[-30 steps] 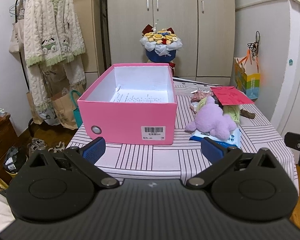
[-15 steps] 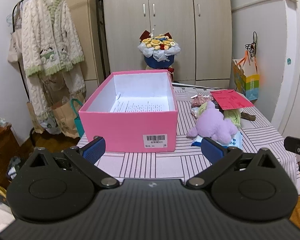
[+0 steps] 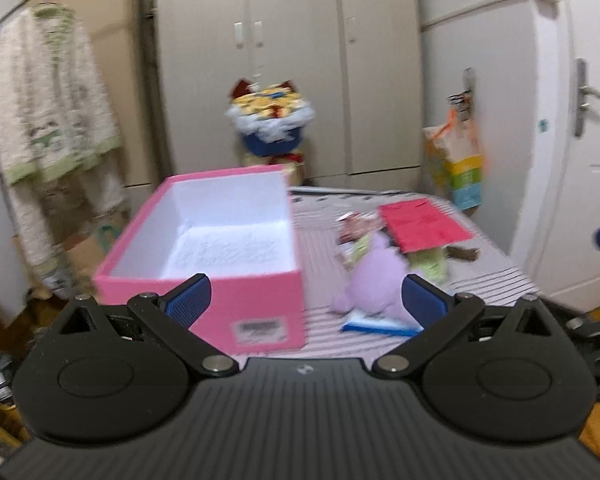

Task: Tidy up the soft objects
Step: 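Move the left tool to the red envelope and close on it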

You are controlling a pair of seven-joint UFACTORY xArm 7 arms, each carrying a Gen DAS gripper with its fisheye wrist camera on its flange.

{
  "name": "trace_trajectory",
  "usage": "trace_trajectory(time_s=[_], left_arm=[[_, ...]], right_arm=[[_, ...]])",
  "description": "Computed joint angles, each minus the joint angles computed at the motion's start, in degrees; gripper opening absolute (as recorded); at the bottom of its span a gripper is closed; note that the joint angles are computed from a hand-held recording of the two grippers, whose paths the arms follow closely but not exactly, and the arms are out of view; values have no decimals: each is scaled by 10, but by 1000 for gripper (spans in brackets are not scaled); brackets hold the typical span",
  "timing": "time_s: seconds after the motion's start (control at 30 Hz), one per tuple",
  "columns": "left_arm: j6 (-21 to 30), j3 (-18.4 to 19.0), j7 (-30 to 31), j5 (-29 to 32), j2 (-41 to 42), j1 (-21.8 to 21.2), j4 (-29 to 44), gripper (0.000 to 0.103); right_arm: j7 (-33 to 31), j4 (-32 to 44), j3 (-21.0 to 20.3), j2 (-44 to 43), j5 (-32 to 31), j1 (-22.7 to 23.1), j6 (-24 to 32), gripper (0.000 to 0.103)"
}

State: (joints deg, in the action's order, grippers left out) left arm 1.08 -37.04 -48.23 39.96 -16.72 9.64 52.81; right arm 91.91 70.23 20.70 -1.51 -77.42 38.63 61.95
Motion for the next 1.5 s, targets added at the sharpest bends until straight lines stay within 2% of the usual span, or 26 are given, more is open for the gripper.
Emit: trace_trajectory(time_s=[0.03,0.1,0.2,0.23,0.33,0.4,0.43,0.5,0.63,0.77,0.87,0.9,1.0,1.17,1.23,1.3,1.4,1.5], left_arm=[[-5,-6,1,4,15,4,12,103],[-14,-42,-25,37,39,41,37,103],[-18,-137,-124,155,93,139,95,103],[-13,-150,-145,189,114,149,112,103],[-1,-145,-166,246,195,123,165,100],[22,-119,-213,320,244,77,212,99],[35,-112,-214,330,263,59,229,96],[48,-113,-168,302,309,37,265,93],[92,-170,-2,172,426,26,346,81],[179,-221,138,70,552,-9,460,66],[221,-218,194,28,610,-54,536,58],[236,-207,203,21,623,-75,564,55],[270,-171,224,3,650,-125,628,53],[324,-157,279,-55,689,-167,702,51],[323,-155,290,-79,696,-169,708,51],[307,-146,296,-91,691,-168,697,51],[297,-125,302,-105,680,-173,686,51],[286,-98,300,-118,669,-183,679,49]], right_arm=[[5,-5,-3,-1,-13,-3,-7,103],[17,-14,-10,-2,-39,-12,-26,103],[39,-28,-23,-6,-72,-31,-64,103],[46,-31,-26,-8,-80,-37,-75,103],[76,-41,-45,-18,-85,-66,-148,103],[102,-44,-60,-21,-95,-91,-218,103],[113,-42,-64,-19,-102,-102,-244,103],[116,-26,-72,-4,-107,-120,-288,103],[104,14,-88,42,-102,-137,-340,102],[64,56,-115,90,-44,-148,-394,92],[37,75,-135,115,6,-150,-424,89],[32,81,-142,122,21,-149,-429,89],[6,87,-160,137,72,-148,-452,86],[-33,77,-186,153,143,-149,-524,77],[-55,73,-192,157,172,-149,-549,71],[-73,72,-198,163,200,-146,-560,60],[-96,71,-207,167,237,-140,-574,50],[-112,66,-222,166,263,-130,-586,45]])
